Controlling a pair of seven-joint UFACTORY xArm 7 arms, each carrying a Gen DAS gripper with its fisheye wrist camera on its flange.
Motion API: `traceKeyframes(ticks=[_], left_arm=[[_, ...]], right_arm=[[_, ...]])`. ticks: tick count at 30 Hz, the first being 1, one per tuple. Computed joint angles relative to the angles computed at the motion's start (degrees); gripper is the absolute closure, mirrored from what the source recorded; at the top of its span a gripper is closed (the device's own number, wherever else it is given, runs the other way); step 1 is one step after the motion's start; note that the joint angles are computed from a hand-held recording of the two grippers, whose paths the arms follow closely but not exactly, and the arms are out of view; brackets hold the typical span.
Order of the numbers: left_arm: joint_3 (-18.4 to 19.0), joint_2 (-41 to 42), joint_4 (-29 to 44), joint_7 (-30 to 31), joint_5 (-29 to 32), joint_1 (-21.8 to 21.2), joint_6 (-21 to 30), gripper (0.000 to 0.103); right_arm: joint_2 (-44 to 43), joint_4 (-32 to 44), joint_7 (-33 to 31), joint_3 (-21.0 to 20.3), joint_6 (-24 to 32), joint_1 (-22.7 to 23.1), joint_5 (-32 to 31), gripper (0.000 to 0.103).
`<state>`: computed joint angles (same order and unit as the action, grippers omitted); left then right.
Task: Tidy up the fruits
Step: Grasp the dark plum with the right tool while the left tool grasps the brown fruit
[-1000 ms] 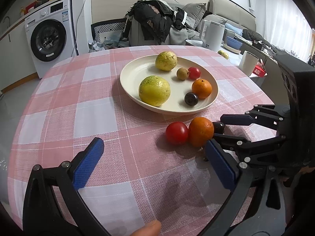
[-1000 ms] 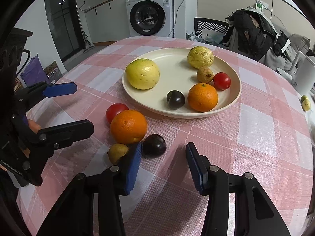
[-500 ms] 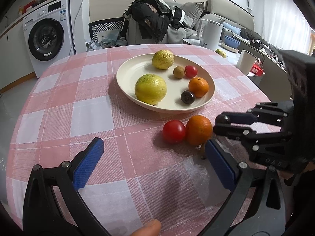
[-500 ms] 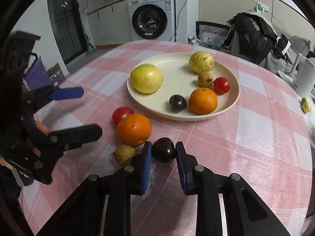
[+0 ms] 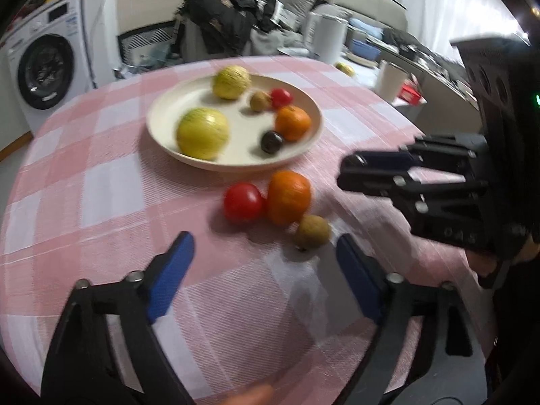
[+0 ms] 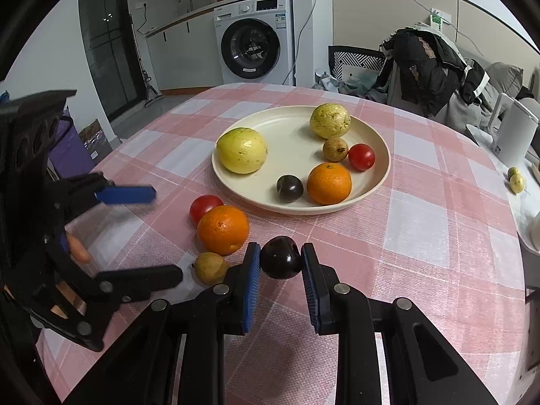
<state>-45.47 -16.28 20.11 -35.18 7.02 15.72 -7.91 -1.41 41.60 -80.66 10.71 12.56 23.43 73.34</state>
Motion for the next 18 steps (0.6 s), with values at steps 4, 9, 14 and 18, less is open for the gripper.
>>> traceKeyframes(ticks=[4,9,14,18], left_arm=[[1.96,2.78,0.96,1.9,0.88,-3.03,-0.35,0.04],[0.62,5.21,2.31,4.2,-0.62,-3.51,-0.16,0.048],[-7.99,5.54,4.03,2.74,0.03,4.33,0.87,0.056],[-13.45,5.66,5.05,0.24,2.82,10.53,0.79,0.056]], right_arm=[[0.03,0.15,0.19,-0.23,-0.03,-0.3,-0.12,0.078],[0.18,0.42,0.33,-0.55,0.45,-0.89,-0.16,0.078],[0.62,0.8,-0.15,-0.42,0.38,-1.21,0.49,0.078],[0.41,0.67,0.41,-0.42,0.67,-1.46,0.01,0.078]])
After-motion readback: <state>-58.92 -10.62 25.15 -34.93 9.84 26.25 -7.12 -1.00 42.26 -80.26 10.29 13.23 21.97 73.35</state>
